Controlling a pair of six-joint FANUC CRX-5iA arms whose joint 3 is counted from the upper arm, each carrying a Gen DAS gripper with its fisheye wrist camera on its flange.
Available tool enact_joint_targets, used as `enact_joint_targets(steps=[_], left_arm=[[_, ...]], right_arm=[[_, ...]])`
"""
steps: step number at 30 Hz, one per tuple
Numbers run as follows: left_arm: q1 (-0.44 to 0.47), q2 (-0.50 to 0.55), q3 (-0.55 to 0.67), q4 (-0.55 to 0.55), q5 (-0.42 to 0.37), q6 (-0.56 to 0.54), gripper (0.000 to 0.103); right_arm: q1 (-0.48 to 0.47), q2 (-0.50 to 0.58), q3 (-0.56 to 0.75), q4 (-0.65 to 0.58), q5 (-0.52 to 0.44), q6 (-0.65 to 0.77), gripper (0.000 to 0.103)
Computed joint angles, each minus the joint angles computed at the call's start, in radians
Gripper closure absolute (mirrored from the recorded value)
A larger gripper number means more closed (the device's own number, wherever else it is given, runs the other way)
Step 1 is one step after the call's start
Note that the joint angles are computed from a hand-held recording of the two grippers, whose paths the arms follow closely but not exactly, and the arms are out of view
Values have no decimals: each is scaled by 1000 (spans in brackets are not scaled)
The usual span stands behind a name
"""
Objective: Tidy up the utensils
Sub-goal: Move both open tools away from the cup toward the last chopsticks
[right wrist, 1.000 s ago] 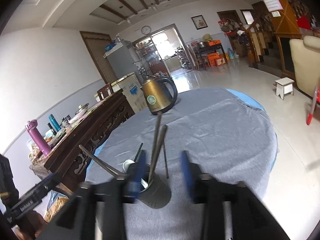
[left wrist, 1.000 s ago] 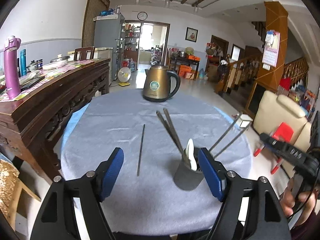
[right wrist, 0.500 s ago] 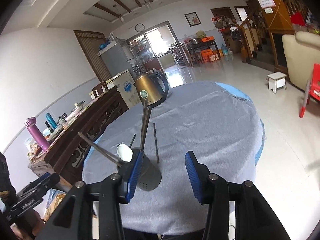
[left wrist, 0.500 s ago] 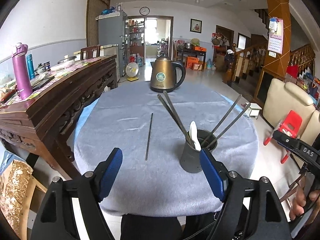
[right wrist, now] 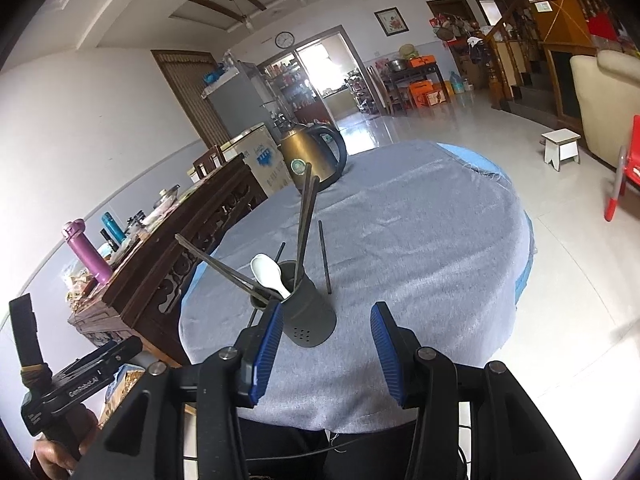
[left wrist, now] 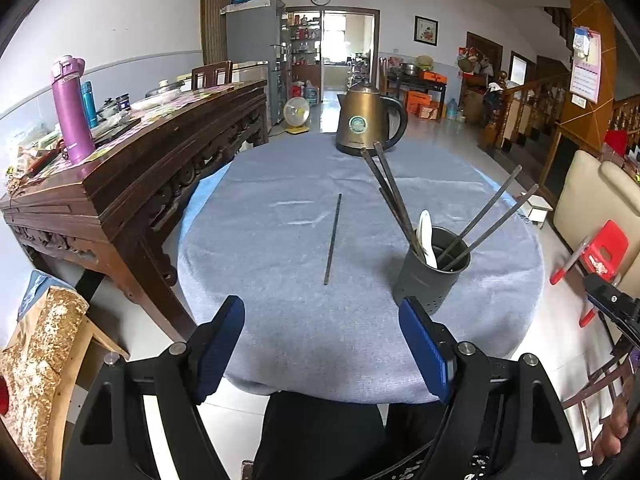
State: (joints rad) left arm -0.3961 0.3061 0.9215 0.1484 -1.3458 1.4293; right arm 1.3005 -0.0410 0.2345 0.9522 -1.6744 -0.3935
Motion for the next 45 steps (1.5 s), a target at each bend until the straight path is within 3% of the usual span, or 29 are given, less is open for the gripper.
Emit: enact_joint_targets(steps=[28,38,45], left_arm=[[28,18,25,-73,-90,73,23],[59,29,17,-83,-99,112,23],[64,92,94,-125,-164,168,23]], right_arm=[[3,-20,-12,-56,8,-61,54],[-53,-39,-40,-124,51,-92,53],[-115,-80,-72,-154,28,-88,53]])
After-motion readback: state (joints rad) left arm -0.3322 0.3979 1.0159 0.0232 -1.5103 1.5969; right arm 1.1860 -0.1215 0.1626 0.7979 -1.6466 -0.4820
